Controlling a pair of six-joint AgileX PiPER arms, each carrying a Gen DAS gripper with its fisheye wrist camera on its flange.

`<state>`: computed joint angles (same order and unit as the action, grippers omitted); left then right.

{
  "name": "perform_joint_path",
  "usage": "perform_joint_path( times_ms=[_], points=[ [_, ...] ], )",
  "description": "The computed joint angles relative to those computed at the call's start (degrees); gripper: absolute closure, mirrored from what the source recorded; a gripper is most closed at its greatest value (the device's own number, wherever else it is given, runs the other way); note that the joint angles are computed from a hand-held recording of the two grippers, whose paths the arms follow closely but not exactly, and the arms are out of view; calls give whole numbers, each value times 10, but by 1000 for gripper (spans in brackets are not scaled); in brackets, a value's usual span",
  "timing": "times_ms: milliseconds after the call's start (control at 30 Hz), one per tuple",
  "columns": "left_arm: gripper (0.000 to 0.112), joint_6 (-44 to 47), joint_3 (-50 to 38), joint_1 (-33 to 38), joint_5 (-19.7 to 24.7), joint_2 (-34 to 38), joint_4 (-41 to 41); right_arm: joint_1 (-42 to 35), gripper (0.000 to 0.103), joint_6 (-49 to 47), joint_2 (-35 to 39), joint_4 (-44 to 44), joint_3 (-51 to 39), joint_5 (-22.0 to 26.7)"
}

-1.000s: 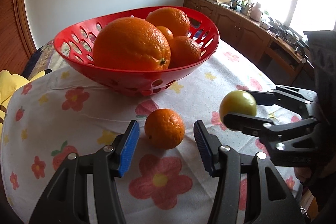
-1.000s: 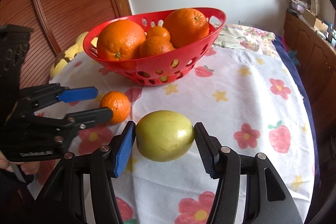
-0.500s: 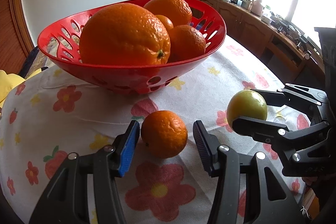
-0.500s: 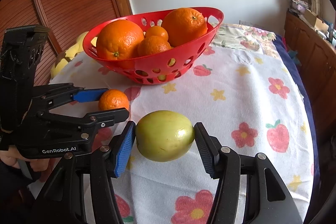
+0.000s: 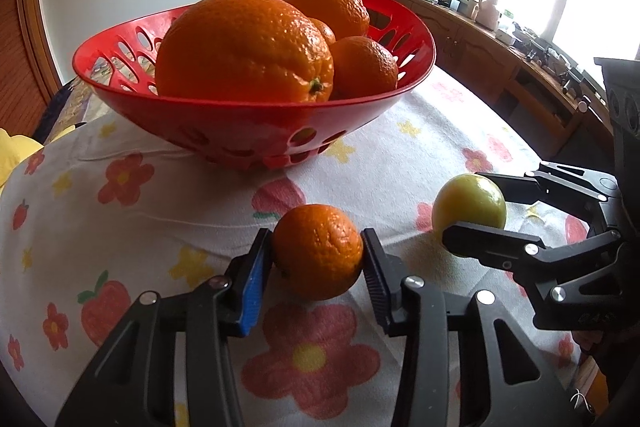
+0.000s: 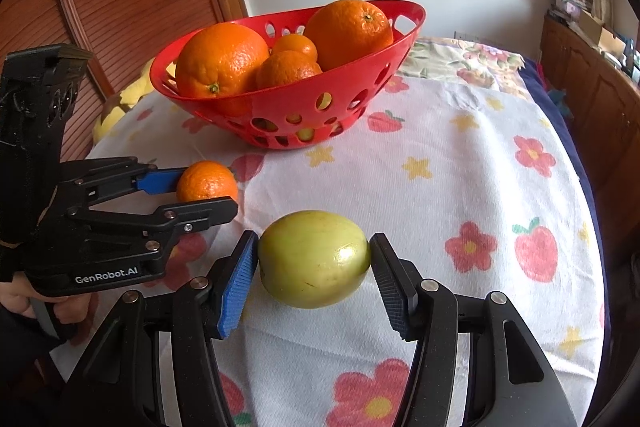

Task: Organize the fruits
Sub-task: 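Grasp a tangerine with the left tool while the right tool grasps a yellow pear, then lift the tangerine and pear and carry both over the red basket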

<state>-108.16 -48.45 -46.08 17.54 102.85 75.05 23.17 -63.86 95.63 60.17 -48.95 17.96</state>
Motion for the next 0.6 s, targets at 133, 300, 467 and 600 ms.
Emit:
perform_joint_path(
  times_ms=[133,300,467,600],
  points=[
    [70,8,1,-8,12,-5,-13,3,45,2,-4,0,8,-6],
    [71,-14,18,-28,29,-28,-4,1,45,-4,-16,8,20,-8],
    [71,-16,37,-52,59,-75,-8,-3,45,-6,-39,11,31,-2],
    [71,-1,48,-65,83,-120,-15,-6,45,15,-64,-10,29,5]
  ],
)
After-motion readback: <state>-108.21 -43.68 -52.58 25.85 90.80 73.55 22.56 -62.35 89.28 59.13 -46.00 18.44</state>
